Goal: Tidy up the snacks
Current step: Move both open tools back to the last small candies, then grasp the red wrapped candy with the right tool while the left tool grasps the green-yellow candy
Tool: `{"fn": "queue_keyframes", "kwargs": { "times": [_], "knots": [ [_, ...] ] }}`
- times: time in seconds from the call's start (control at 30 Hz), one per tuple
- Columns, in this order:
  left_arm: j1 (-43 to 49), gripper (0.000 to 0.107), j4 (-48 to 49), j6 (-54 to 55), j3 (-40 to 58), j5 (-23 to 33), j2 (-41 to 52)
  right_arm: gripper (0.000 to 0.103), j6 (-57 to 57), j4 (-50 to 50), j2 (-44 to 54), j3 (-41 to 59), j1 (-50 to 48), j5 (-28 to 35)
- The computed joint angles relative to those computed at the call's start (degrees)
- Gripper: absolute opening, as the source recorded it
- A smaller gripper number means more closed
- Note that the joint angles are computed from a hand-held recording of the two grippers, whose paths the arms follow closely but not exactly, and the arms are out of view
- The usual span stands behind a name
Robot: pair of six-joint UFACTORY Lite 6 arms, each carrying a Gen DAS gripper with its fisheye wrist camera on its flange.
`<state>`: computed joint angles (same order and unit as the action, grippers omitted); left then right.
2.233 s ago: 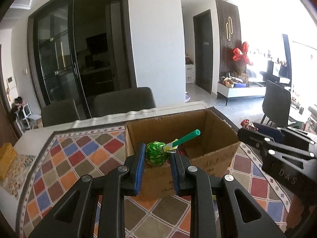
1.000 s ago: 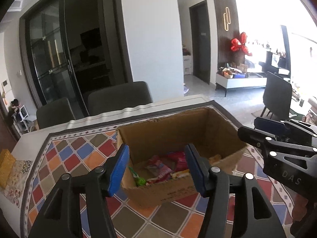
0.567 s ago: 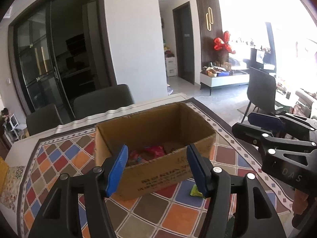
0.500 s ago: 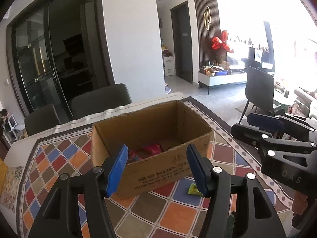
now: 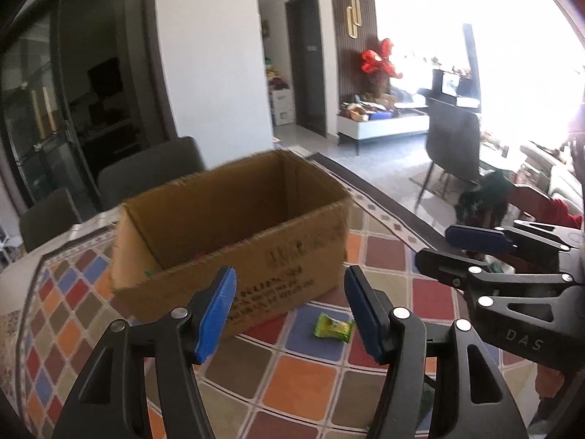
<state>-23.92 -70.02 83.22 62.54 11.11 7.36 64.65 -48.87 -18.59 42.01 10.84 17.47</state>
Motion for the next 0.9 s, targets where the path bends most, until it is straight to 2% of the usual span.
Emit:
{"fn": "queue_keyframes", "kwargs": {
  "times": [0.17,0.43,0.7,0.9],
  "knots": [
    [0.01,0.061,-4.07,5.14,-0.54,1.71,2.47,0.042,-2.5,3.01,1.05,-1.57,-1.29,-0.5],
    [-0.28,0.061,-8.21,12.41,-0.22,2.53,7.82,0.042,1.23,1.84,4.27,-5.15,-1.57,-2.76],
    [-0.31,0.061,-3.54,11.0,3.3,3.95,15.1,0.042,8.38,-2.58,8.7,-7.4,-0.71,-5.25],
    [-0.95,0.061,-4.24,13.39,5.93,3.99,19.51,0.042,11.47,-4.95,11.74,-8.3,-1.43,-8.24]
  ]
}}
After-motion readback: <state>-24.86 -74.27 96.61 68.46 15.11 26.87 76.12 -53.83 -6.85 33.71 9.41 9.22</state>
